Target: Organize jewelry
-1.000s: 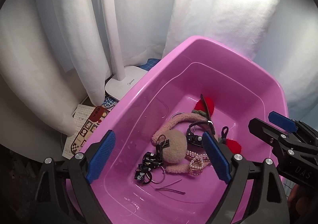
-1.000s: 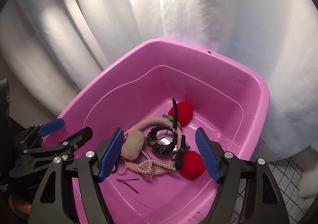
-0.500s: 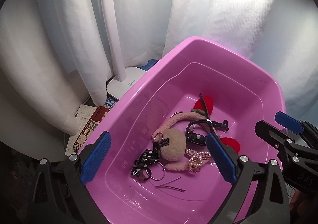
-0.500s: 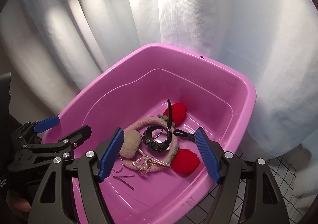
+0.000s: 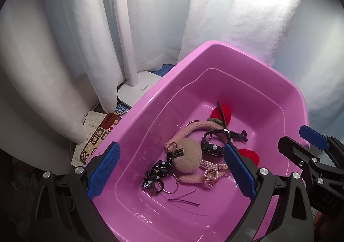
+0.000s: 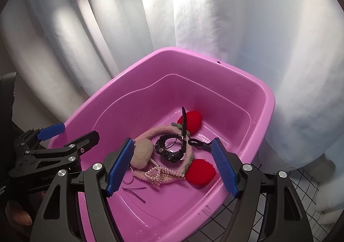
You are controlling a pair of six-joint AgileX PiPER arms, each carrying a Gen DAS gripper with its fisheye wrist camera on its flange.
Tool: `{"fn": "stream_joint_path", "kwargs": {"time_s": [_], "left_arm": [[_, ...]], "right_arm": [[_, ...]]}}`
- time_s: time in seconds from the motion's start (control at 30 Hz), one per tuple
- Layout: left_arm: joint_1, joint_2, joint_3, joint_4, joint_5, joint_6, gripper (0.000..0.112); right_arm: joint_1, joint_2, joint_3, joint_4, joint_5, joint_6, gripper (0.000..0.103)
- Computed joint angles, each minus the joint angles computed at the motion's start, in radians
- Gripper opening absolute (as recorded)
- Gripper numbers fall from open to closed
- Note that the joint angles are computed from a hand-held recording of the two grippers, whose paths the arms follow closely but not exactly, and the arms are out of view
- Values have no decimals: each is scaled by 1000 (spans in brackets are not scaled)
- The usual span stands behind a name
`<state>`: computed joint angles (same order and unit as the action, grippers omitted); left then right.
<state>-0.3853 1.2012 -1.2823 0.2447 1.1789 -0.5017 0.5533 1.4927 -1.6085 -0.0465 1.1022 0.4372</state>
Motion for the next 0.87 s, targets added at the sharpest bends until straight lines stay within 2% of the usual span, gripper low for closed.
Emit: {"fn": "stream_joint_path", "kwargs": {"time_s": [0.87], "left_arm": [[-21,-32,3,23,24,-19,95]], "right_arm": [[35,-19,12,-39,11,66,73]]}}
